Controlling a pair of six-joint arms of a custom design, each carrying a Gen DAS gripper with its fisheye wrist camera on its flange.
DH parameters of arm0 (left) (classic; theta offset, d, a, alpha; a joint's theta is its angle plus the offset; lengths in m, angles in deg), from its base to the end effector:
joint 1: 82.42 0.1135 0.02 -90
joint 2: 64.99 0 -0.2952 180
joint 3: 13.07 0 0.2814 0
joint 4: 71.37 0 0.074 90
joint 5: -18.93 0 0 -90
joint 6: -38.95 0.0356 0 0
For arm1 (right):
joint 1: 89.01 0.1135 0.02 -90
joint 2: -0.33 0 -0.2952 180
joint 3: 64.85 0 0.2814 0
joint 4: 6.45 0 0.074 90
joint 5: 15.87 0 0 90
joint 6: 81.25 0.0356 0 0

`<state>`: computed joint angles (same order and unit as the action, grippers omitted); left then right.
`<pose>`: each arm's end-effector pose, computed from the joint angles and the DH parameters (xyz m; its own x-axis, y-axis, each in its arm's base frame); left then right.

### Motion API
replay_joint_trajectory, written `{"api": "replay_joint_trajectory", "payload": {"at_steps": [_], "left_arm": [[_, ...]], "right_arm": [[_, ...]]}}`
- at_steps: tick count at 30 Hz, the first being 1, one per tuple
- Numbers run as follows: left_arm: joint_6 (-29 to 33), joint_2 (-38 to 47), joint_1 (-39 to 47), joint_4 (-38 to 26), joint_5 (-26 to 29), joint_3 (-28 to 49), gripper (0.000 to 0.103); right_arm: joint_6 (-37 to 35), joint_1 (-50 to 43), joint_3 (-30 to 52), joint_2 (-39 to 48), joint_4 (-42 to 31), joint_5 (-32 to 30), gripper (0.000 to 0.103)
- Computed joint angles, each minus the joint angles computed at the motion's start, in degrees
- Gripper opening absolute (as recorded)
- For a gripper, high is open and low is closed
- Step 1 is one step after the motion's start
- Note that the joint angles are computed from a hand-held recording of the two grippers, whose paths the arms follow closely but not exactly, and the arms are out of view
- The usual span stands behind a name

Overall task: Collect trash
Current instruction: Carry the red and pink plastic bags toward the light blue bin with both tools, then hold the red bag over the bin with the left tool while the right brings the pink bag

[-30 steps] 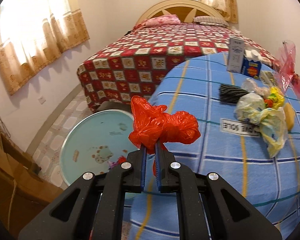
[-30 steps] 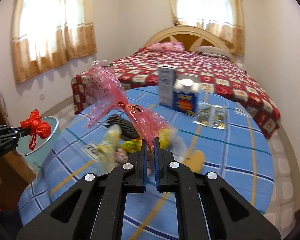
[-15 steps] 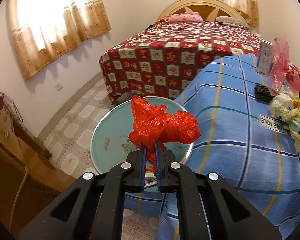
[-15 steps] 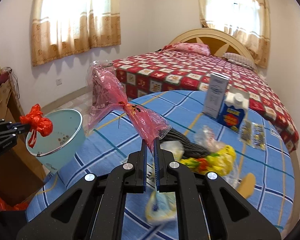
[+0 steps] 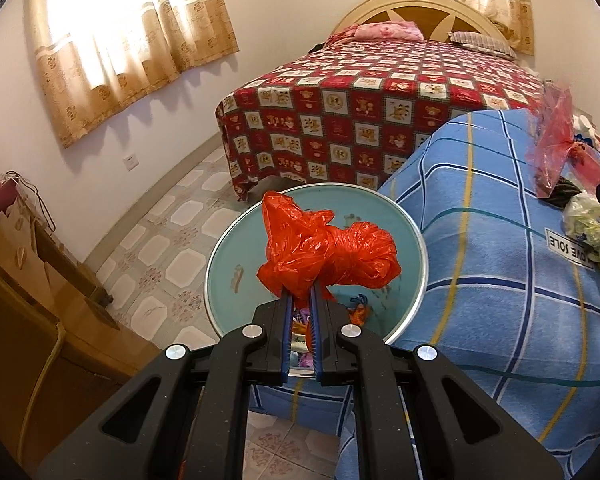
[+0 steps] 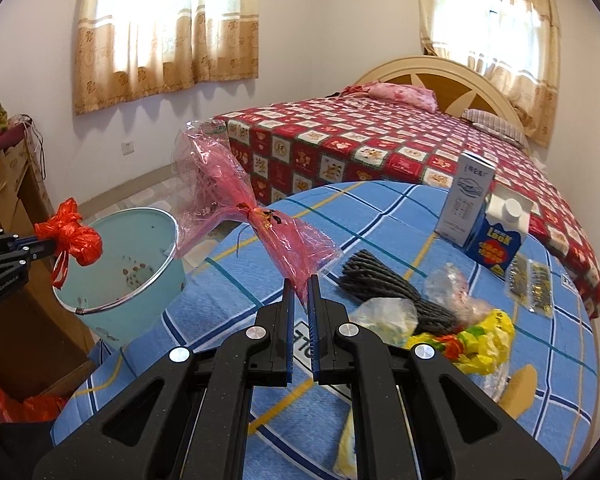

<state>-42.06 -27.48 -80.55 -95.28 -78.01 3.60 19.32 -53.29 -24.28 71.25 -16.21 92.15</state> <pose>0.1263 0.0084 0.1162 -0.7135 0.1319 -0.6882 -0.0068 0.9808 0.1950 0.2084 0.1363 0.1808 -0.5808 -0.2028 -0.7884 -0.2610 0.9637 -0.0556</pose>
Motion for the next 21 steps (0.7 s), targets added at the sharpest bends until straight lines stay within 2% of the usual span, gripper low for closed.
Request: {"api": "replay_joint_trajectory", "payload": {"at_steps": [21], "left_arm": [[6.78, 9.96, 12.57, 10.78, 4.81, -1.10, 0.008]], "right_arm": [[-1.17, 5.05, 10.00, 15.91, 2.66, 0.38, 0.007]]}}
